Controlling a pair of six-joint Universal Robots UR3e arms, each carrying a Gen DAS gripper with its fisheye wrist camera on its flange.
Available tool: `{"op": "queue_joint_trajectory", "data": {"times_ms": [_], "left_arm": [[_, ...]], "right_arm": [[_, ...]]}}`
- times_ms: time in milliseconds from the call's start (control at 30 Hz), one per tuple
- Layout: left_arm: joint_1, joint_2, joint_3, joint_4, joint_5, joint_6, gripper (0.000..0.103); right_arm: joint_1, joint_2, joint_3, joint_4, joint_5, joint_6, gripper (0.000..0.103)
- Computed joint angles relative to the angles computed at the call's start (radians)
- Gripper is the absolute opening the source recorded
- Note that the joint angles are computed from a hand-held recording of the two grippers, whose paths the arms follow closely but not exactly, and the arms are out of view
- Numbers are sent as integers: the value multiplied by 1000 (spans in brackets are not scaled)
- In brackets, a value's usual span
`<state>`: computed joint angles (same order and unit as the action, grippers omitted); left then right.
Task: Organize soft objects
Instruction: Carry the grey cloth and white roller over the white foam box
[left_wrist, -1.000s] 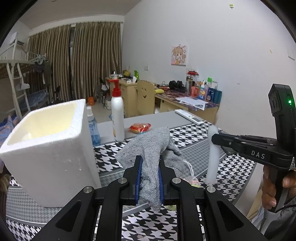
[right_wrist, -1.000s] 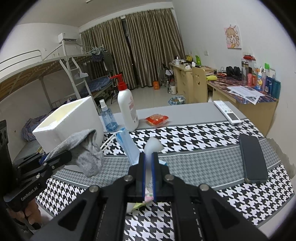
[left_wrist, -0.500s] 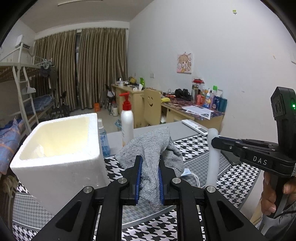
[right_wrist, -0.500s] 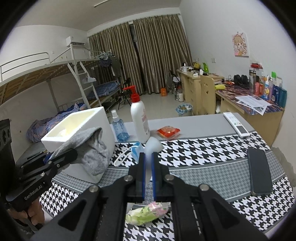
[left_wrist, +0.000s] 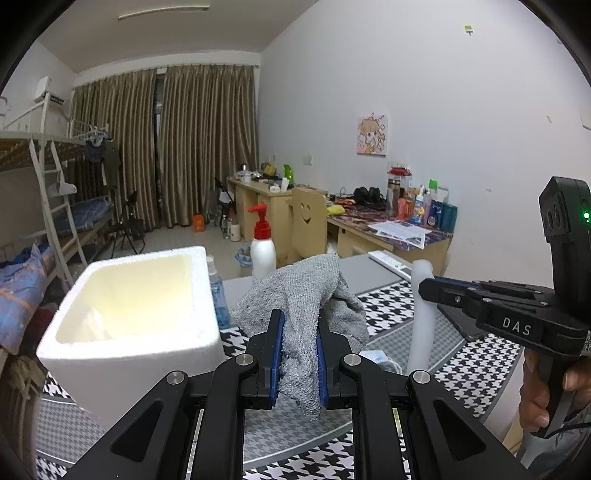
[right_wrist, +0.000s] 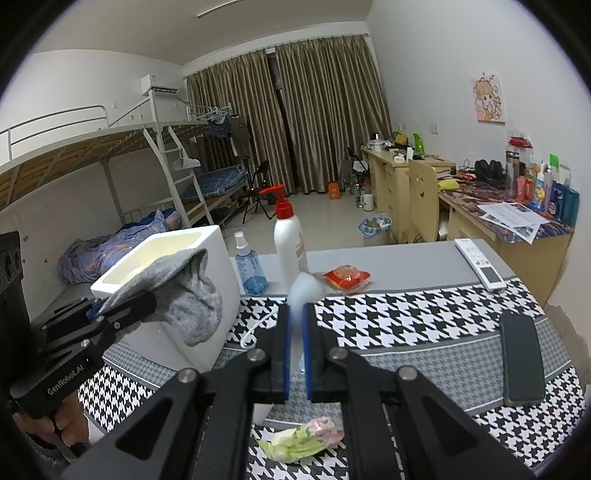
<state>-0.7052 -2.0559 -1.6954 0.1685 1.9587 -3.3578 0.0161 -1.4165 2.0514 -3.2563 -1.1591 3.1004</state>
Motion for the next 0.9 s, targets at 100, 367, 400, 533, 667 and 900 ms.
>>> {"op": "queue_joint_trajectory", "data": {"times_ms": [100, 367, 400, 533, 667, 900], "left_arm": [[0, 11, -4, 4, 9, 4, 16], [13, 24, -3, -14, 39, -19, 16], [17, 29, -6, -14, 35, -20, 16], [28, 43, -10, -6, 31, -11, 16], [31, 50, -11, 2, 34, 3, 16], [42, 73, -26, 1, 49, 8, 16]], "right_arm": [[11, 2, -17, 7, -5, -5, 8], [31, 19, -64, 28, -12, -10, 8], [33, 20, -70, 29, -14, -10, 8], [42, 26, -90, 34, -19, -6, 8], [53, 33, -111, 41, -23, -6, 8], [75, 48, -153, 49, -34, -7, 8]]}}
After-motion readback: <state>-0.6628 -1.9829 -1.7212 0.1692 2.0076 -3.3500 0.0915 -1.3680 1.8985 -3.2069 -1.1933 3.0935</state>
